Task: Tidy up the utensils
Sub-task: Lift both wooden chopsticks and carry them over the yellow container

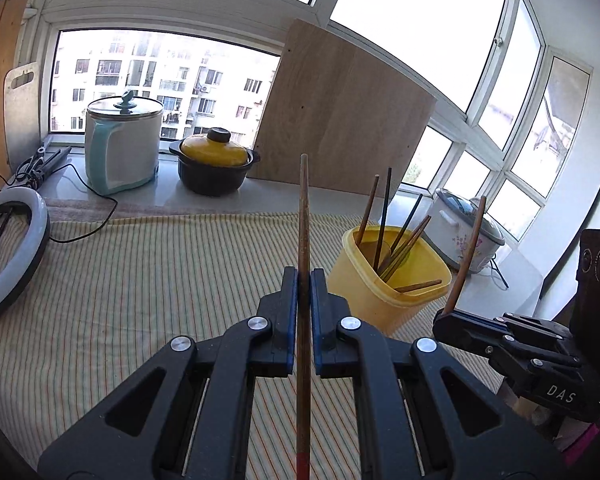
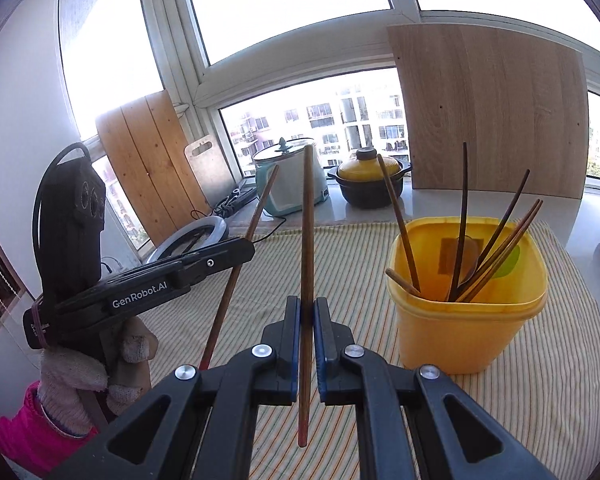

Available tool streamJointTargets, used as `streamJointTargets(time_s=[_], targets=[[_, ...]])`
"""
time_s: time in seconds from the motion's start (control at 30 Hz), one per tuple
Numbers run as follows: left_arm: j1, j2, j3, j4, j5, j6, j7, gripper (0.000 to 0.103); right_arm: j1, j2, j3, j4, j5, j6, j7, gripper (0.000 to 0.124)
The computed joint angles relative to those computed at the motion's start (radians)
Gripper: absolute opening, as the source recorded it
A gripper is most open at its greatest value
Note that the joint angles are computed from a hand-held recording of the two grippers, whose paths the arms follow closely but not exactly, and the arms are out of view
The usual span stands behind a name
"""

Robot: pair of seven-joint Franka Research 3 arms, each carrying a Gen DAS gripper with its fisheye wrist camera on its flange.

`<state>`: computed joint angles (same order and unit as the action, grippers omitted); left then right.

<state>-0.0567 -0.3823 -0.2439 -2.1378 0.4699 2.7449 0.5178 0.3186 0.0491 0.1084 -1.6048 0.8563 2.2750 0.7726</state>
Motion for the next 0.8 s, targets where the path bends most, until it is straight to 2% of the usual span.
streamJointTargets(time_s=[0.13, 0.4, 0.57, 0.7, 0.8], targets=[[-0.004, 0.031, -0.001, 0.045, 0.007, 0.017, 0.017, 0.004, -0.02, 0.018, -0.014, 0.052, 0.006, -0.029, 0.014, 0.004], [-0.012, 0.123, -0.002, 0.161, 0.031, 0.052, 0.033, 0.004, -0.059, 0.053, -0.024, 0.151, -0.017, -0.033, 0.052, 0.004], [-0.021, 0.202, -0.002, 0.263, 0.059, 0.041, 0.046, 0.004, -0.082, 0.082, -0.022, 0.211, -0.021, -0.03, 0.069, 0.004], [-0.051, 0.27, 0.029, 0.331, -0.008, 0.074, 0.092, 0.004, -0.095, 0.111, -0.017, 0.265, -0.032, -0.024, 0.085, 0.004], [-0.058, 0.322, 0.03, 0.406, 0.026, 0.042, 0.102, 0.004, -0.106, 0.137, -0.012, 0.317, -0.034, -0.031, 0.1, 0.004]])
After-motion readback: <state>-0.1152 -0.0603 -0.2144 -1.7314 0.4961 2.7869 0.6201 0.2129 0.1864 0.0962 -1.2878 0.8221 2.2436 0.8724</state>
